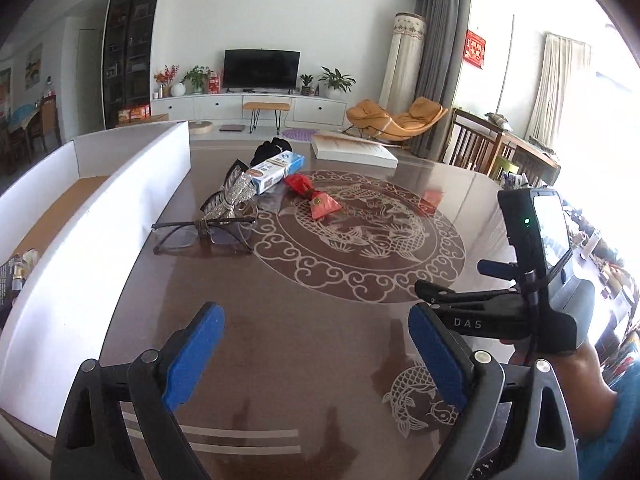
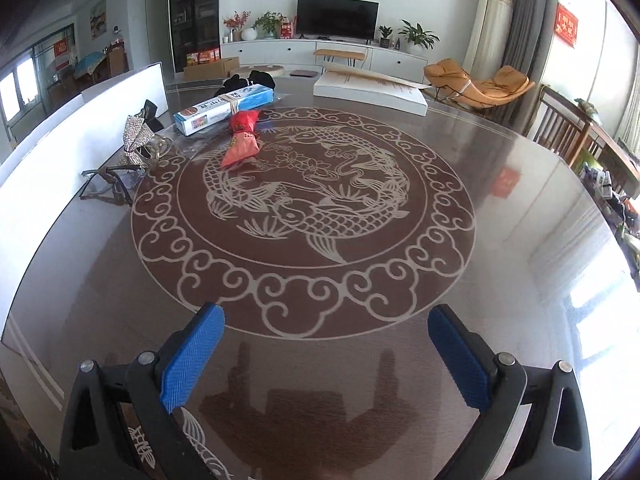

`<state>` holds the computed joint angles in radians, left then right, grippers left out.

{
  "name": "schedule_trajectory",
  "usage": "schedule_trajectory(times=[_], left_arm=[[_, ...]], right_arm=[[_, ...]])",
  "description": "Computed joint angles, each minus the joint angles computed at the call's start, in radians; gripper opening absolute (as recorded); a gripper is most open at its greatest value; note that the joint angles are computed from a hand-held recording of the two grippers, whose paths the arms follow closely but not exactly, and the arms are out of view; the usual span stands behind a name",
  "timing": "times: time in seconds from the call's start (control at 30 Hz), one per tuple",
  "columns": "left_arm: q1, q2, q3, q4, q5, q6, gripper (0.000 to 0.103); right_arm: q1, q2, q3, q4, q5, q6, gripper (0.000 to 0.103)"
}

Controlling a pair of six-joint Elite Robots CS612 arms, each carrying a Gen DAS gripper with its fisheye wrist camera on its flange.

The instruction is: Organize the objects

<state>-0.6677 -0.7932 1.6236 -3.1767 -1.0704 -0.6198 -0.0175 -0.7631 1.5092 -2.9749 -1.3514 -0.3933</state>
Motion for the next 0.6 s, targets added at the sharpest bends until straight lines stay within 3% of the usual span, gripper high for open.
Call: schedule_trajectory(times=[0.37, 0.6], left_arm=[[0.012, 0.025, -0.015, 0.103, -0.013, -0.028, 0.094], [0.015, 0.033, -0.016, 0.111, -0.028, -0.023, 0.094]], right_arm=[[-0.004, 0.012, -0.002, 0.029, 0.008, 0.016, 0.102], [-0.007, 0.013, 0.000, 0.021, 0.018, 0.034, 0.102]])
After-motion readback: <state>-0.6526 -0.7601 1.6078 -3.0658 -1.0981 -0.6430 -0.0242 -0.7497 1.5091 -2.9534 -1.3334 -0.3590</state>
